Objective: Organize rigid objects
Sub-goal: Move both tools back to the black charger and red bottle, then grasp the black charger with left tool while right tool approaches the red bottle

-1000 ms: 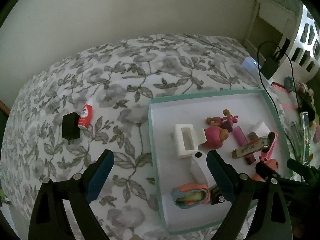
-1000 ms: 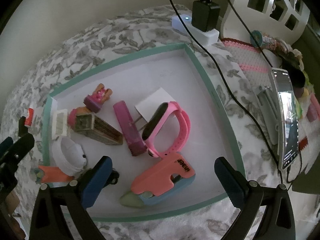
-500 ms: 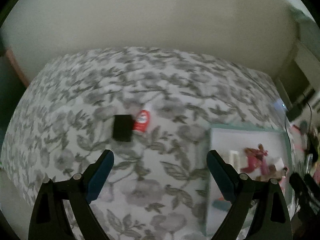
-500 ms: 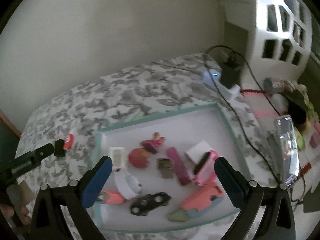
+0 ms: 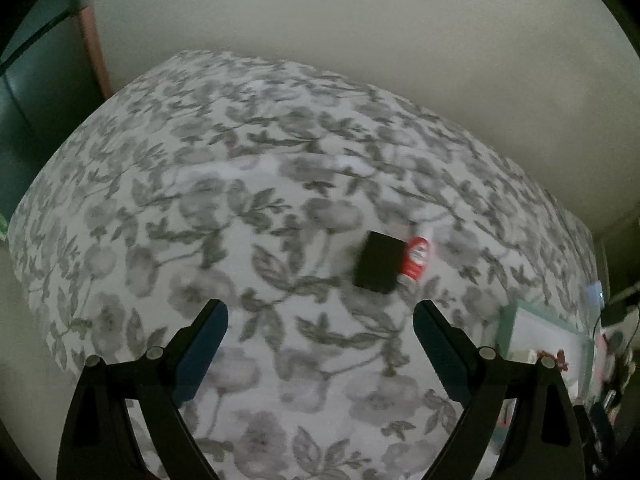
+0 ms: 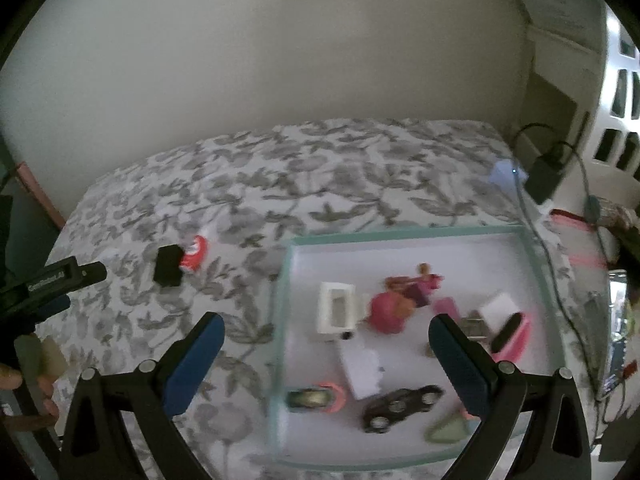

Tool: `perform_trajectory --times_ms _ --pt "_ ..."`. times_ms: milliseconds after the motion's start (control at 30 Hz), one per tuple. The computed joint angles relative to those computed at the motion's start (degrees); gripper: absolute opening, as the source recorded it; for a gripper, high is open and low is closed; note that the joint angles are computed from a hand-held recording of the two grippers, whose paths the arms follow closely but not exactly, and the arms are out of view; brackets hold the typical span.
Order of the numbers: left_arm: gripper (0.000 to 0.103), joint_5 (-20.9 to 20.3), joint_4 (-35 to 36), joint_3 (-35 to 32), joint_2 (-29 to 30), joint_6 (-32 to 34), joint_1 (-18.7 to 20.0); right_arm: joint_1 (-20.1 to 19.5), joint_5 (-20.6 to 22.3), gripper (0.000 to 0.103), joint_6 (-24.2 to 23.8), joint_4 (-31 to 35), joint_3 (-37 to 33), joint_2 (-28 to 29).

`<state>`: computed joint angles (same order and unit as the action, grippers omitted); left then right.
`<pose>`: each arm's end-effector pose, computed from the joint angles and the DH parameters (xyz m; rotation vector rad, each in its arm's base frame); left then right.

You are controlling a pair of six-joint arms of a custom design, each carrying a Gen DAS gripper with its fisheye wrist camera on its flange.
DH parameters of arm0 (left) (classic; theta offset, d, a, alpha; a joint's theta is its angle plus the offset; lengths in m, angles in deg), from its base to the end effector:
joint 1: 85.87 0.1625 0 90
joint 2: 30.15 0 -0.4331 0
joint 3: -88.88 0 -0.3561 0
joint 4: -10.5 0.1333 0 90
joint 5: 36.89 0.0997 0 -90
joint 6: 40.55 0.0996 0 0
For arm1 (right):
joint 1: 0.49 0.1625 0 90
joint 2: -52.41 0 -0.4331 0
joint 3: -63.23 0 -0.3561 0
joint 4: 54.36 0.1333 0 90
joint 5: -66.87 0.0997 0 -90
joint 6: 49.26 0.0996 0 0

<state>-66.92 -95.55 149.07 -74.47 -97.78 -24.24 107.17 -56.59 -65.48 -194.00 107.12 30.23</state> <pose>-0.1643 -0.7662 0.3182 -0.5568 2.1560 -0.8755 0.3353 -0.7946 0.1676 0.5489 -2.4424 0.6302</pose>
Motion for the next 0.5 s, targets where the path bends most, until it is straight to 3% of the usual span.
perform_trajectory --times_ms 500 --pt "0.094 3.6 -1.3 6.9 -7.2 -4.9 2.0 2.4 2.9 0.103 2.0 9.1 -10.5 7.9"
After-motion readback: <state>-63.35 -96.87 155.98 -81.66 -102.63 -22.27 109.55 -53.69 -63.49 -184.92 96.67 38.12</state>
